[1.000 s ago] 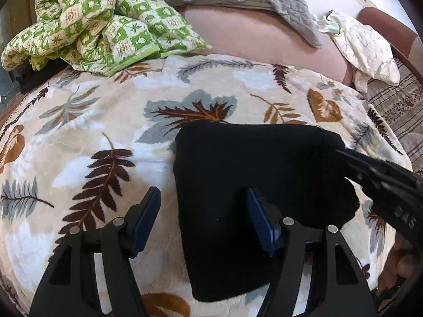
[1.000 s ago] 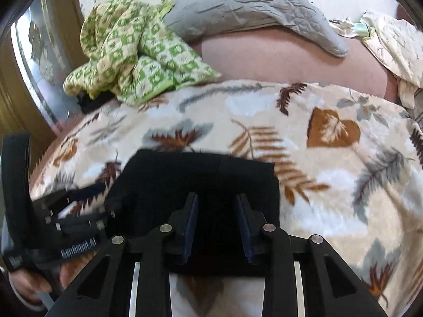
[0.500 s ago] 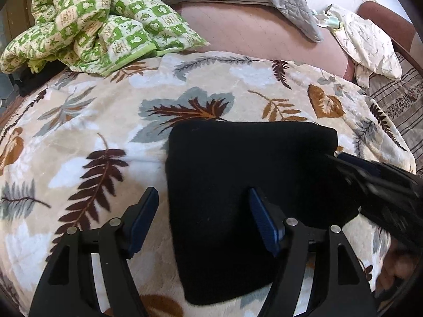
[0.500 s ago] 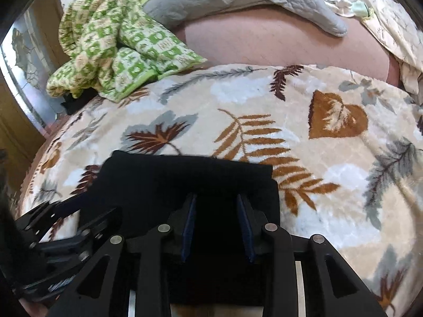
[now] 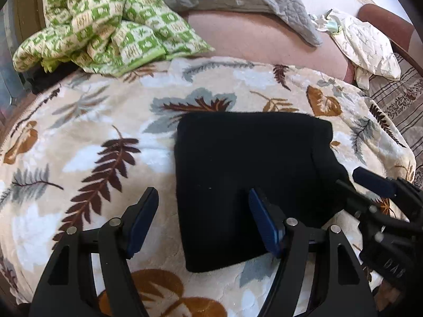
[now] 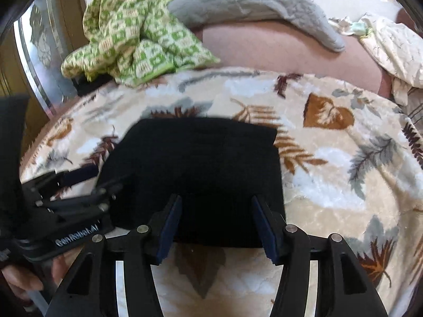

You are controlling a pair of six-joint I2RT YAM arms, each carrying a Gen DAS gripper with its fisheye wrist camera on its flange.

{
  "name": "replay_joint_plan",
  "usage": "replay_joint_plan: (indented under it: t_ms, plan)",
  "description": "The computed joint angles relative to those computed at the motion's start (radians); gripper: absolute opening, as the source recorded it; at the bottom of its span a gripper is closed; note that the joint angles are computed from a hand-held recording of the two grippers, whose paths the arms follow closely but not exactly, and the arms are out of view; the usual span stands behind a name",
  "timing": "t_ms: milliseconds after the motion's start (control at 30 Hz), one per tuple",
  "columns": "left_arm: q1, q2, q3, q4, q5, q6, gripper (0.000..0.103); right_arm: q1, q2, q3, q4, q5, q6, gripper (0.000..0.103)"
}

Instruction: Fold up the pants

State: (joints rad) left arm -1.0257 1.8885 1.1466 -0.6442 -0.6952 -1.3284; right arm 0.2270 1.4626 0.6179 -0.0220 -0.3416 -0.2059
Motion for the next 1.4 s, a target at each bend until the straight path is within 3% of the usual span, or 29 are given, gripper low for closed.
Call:
replay_joint_plan:
  t_ms: [333, 467, 833, 1400]
  plan:
    - [-0.098, -0.026, 0.036, -0.149, -0.087, -0.138, 0.08, -0.032, -0.125, -0.062, -0.014, -0.005, 0.063, 0.062]
    - [-0.139, -0.028, 0.057, -0.224, -0.099, -0.219, 0.08, -0.031, -0.203, -0.102, -0.015, 0.007, 0.076, 0.075]
    - [-0.22, -0.023, 0.105, -0.412, -0.131, -0.381, 0.08, -0.024, -0.355, -0.158, -0.094, 0.011, 0.082, 0.078]
    - [-0.255, -0.024, 0.101, -0.441, -0.123, -0.431, 0.08, -0.015, -0.408, -0.177, -0.142, 0.034, 0.095, 0.082]
